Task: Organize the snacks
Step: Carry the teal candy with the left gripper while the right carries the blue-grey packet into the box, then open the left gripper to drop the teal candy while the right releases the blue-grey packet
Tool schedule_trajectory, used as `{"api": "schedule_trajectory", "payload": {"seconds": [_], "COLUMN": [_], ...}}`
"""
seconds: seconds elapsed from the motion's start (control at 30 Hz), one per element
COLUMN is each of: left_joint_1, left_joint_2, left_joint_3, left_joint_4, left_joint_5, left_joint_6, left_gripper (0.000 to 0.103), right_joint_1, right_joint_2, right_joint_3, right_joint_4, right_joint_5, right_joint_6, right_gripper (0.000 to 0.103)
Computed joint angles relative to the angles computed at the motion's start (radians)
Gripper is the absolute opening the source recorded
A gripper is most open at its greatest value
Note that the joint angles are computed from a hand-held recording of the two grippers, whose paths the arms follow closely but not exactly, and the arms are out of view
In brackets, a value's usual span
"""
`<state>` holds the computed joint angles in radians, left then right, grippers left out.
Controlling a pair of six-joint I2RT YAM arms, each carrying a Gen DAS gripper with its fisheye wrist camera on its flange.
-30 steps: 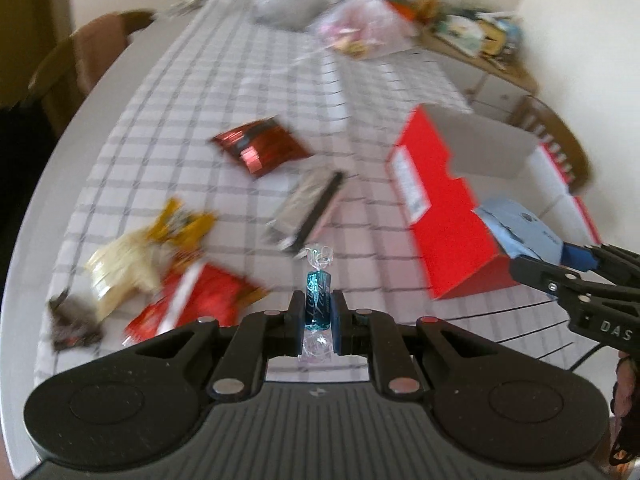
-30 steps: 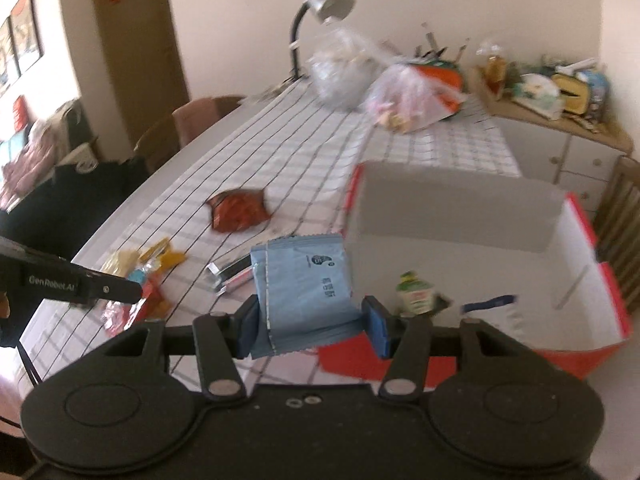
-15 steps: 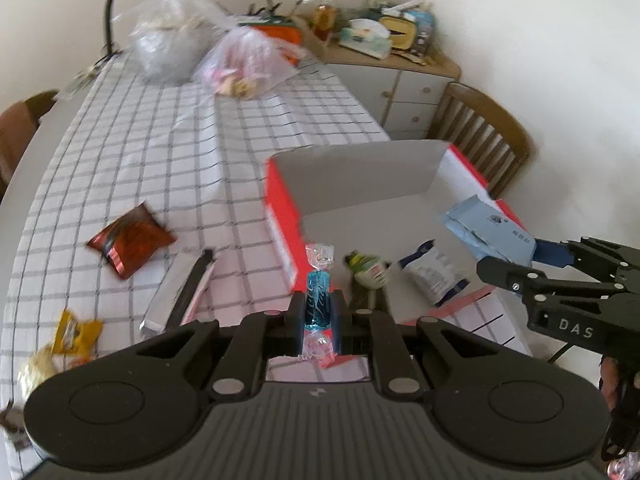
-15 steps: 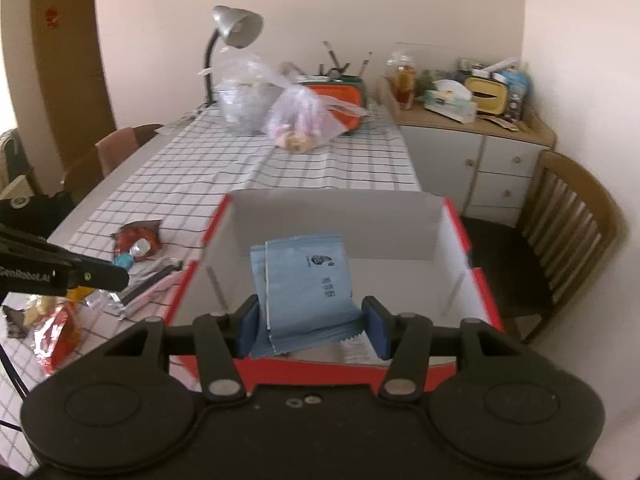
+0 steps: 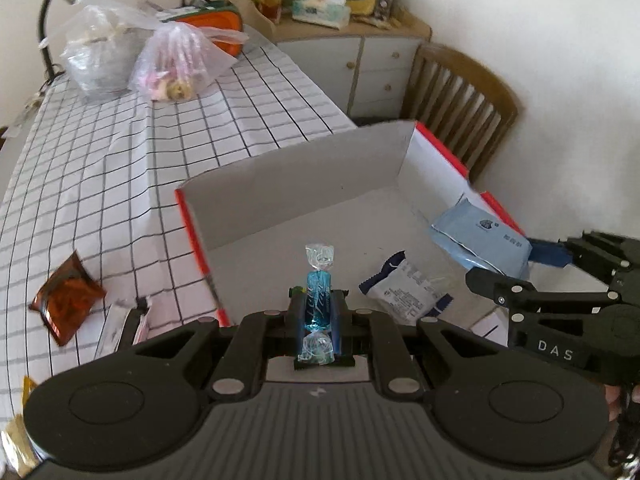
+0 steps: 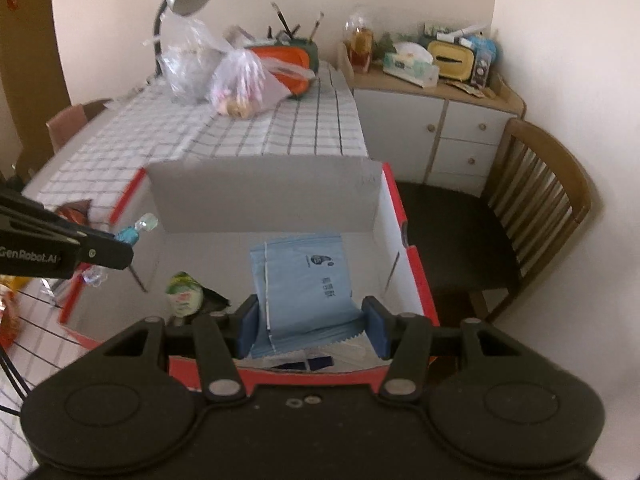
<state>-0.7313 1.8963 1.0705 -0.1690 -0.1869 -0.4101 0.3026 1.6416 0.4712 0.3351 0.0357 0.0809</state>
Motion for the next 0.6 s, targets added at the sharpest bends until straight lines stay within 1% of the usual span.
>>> {"api": "schedule_trajectory", "payload": {"seconds": [0.1,0.2,0.27,0.33,0.47,0.6], "left_joint_1": [0.004,0.018,0.03,0.04,0.052,0.058], "left_joint_2": [0.07,0.138,0.19,0.239,0.297,0.354], "left_joint_3": [0.079,0.162,0.23,0.291,0.36,0.431], "left_joint_4": [-0.042,-0.089,-0.14,-0.182,-0.219,-0.274], "left_joint_5": [0.001,0.019,0.039,0.047,0.059,0.07], "left_joint_6": [0.015,0.019,0.014,0.01,0.018,0.025], "left_gripper": [0.012,0.012,0.012,0.012,0.012,0.012], "right_joint_1": [0.004,-0.002,-0.005,0.0,0.005,0.004], "right_joint_2": [0.07,0.135,0.178,0.215,0.26,0.289], "right_joint_3": [0.045,0.106,0.148,0.18,0.221,0.254], "right_joint_4": [-0.005,-0.047,-0.08,-0.095,-0.115,-0.139], "right_joint_5": [0.013,-0.008,-0.023,-0.019,-0.008,-0.019], "right_joint_6": [-0.014,-0.019,-0.019,-0.023,-0.045,-0.051], "right_gripper": [0.053,0.053,0.053,0.053,0.053,0.053]}}
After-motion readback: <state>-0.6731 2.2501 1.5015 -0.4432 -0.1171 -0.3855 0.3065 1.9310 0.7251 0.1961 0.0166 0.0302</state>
